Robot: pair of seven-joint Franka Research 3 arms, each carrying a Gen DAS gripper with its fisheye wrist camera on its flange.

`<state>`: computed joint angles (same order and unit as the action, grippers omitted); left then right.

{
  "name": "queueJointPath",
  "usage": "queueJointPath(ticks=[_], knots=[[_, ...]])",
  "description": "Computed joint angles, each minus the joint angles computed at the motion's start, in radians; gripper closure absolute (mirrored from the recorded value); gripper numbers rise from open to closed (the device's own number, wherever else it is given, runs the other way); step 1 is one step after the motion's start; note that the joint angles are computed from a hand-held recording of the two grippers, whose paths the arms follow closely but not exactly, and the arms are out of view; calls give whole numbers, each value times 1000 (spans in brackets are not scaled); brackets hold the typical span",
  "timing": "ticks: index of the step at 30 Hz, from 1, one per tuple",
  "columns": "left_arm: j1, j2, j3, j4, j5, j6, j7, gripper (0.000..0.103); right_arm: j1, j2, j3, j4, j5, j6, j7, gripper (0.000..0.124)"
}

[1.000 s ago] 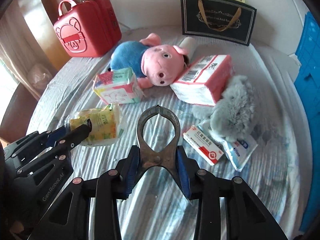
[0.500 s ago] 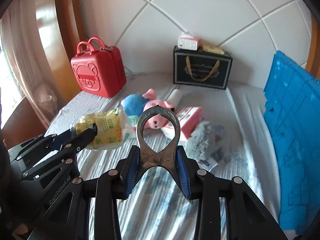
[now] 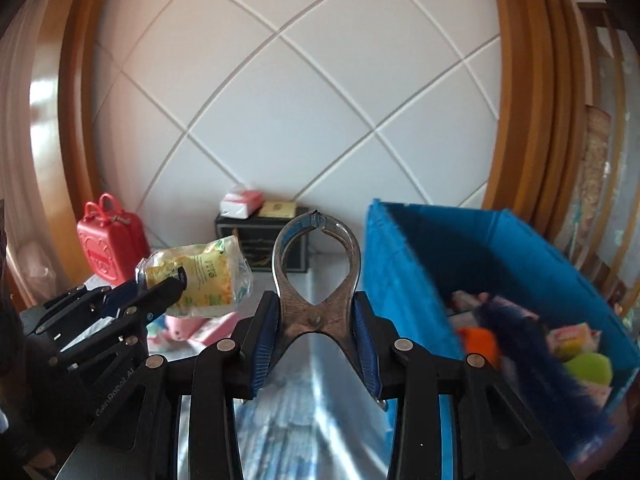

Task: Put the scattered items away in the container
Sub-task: 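Lift the snack pack and tongs and carry both over the blue bin, then open the left tool over the bin while the right tool releases the tongs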

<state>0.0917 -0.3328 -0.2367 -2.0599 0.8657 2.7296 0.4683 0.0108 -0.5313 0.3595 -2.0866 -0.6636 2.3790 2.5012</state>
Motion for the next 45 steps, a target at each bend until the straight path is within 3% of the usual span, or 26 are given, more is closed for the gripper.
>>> queueJointPath(ticks=[5,8,13,17,27,32,34,45], knots=[[-93,308,-88,361,48,-122,-3,87,-19,-208,-162,-145,56,-5,-182,87],[-192,499,-106,596,58,-266,42,87,-43,-284,-244,-212,95,-8,-298,87],[-354,774,-96,972,-47,-602,199,87,-55,-369,-363,-315,207,-10,-455,87],[-417,870,-60,1098,-120,-727,254,87,-52,-392,-409,-377,302,-16,-550,87],[-510,867,66,1106,-195,-792,247,84,-115,-366,-403,-400,446,1,-715,86],[-539,838,125,1057,-211,-757,241,53,-157,-366,-384,-407,515,17,-772,85],[-552,830,138,1043,-196,-746,233,46,-178,-377,-372,-416,541,26,-788,81],[-585,775,143,962,-135,-723,156,44,-266,-483,-331,-462,601,67,-828,58]])
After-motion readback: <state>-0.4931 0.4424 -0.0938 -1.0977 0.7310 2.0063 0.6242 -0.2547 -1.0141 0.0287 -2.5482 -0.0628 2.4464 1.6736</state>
